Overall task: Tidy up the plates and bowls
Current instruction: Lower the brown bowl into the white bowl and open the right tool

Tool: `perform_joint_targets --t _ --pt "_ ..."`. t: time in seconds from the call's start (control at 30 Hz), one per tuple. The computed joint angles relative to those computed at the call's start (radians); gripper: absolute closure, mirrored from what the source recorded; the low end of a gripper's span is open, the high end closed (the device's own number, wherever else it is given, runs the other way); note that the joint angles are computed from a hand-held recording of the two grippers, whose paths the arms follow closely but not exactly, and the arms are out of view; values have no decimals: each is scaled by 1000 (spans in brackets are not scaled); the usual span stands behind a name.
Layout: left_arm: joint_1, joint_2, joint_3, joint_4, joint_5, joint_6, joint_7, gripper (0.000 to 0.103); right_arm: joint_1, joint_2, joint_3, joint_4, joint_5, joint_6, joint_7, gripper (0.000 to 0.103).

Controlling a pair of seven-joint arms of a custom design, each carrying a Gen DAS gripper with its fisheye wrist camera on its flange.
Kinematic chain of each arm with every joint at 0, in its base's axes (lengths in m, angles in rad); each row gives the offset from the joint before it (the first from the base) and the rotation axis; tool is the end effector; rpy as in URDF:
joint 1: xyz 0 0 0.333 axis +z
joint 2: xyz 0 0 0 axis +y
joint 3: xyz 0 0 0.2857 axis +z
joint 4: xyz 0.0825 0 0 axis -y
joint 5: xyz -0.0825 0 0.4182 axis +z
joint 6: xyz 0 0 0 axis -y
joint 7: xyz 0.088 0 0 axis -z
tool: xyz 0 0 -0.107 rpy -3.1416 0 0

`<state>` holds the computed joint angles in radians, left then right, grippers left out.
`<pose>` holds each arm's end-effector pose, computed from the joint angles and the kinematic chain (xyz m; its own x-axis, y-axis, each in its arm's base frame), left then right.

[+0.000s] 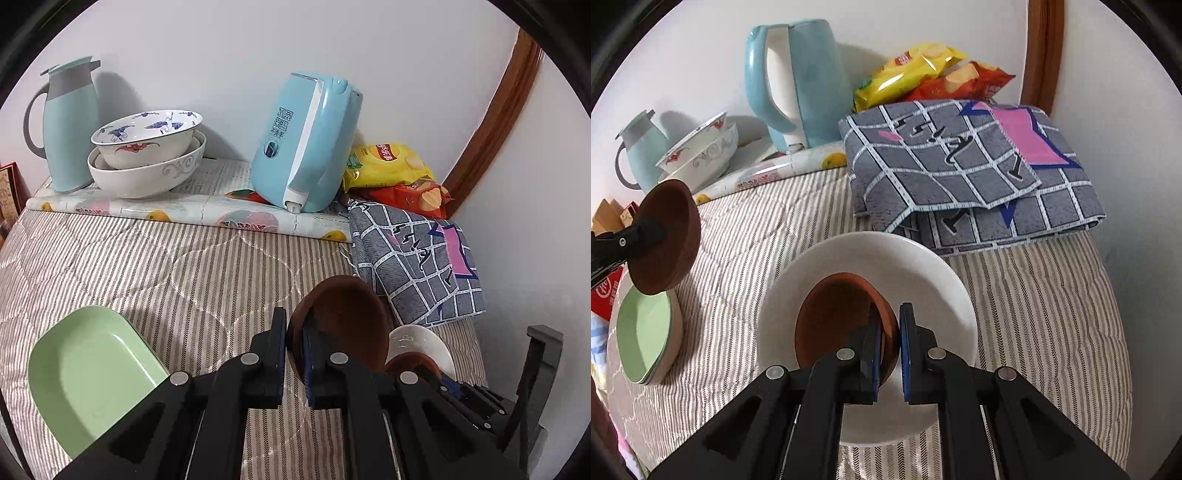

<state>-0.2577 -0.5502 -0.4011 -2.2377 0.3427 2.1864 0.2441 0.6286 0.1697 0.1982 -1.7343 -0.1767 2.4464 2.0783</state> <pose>0.3758 -0.3077 0.5830 0.4315 -0.8726 0.2291 -0.6512 -0.4770 -0.5902 0.4673 0.4965 0.4978 0.4296 -0.8933 -0.1321 -0.8011 -0.3095 -0.5122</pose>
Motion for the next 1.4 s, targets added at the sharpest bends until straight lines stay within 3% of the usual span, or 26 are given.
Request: perform_joint_targets --t 0.53,0.97,1.07,1.4 --pt "-3 18 1 -1 0 22 -8 95 -1 34 -4 34 22 -28 -23 94" --pt "-11 7 11 -24 -28 22 -4 95 30 84 -18 116 -67 -132 -37 93" --pt "-12 3 9 -24 -31 14 -4 95 37 101 -17 145 -69 -169 -48 91" --pt "-15 -24 4 -25 -38 -16 -5 95 48 116 -14 173 -47 -205 -77 67"
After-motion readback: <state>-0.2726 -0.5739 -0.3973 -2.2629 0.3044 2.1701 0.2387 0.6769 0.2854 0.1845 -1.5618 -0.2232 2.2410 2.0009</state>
